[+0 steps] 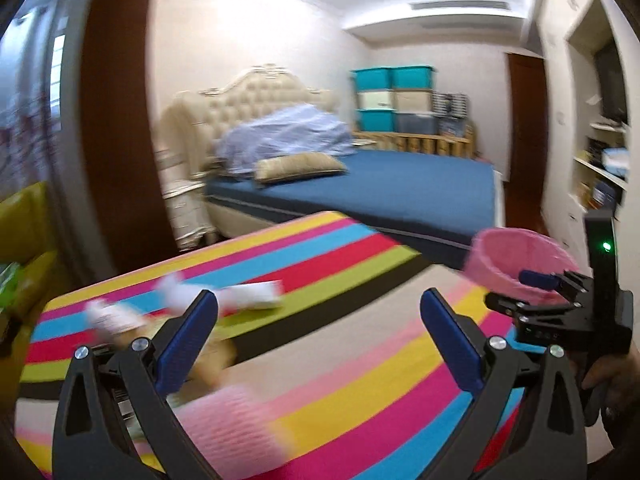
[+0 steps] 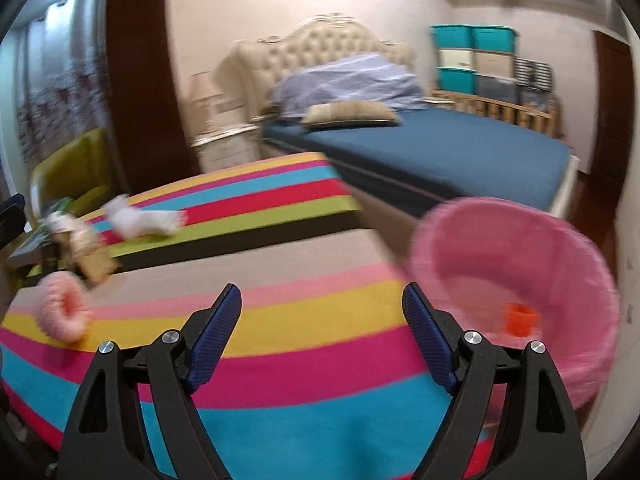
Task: Collect trash
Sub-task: 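Move both open tools back over the table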
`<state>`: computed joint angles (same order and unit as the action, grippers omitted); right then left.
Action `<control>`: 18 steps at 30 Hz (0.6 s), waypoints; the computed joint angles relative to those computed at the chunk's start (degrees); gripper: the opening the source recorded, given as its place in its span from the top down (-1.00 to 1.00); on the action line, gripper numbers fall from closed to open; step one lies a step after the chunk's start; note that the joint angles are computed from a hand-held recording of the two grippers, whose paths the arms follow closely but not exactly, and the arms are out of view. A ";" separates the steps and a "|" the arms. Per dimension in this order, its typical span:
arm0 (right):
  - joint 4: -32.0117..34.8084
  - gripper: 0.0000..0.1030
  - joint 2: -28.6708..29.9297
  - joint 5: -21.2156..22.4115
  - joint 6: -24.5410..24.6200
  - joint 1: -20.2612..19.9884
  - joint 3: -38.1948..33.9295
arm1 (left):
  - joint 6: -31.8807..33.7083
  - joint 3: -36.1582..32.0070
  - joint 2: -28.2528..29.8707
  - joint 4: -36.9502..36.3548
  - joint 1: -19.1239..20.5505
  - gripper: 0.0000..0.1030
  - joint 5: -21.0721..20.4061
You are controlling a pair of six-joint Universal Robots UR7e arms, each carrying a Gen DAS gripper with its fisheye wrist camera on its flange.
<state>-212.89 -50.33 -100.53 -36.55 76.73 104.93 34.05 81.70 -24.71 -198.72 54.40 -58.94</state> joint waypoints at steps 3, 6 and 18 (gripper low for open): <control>0.98 -0.52 1.90 1.16 -2.48 3.18 0.11 | 2.36 2.63 -2.70 -4.79 1.11 -0.91 6.51; 2.71 -0.52 4.29 2.10 -5.64 6.88 0.07 | 4.45 4.58 -5.21 -9.93 3.18 -0.91 13.66; 9.34 -0.41 12.20 2.22 -13.46 16.84 -0.81 | 6.16 7.43 -10.53 -15.18 11.74 -0.91 25.21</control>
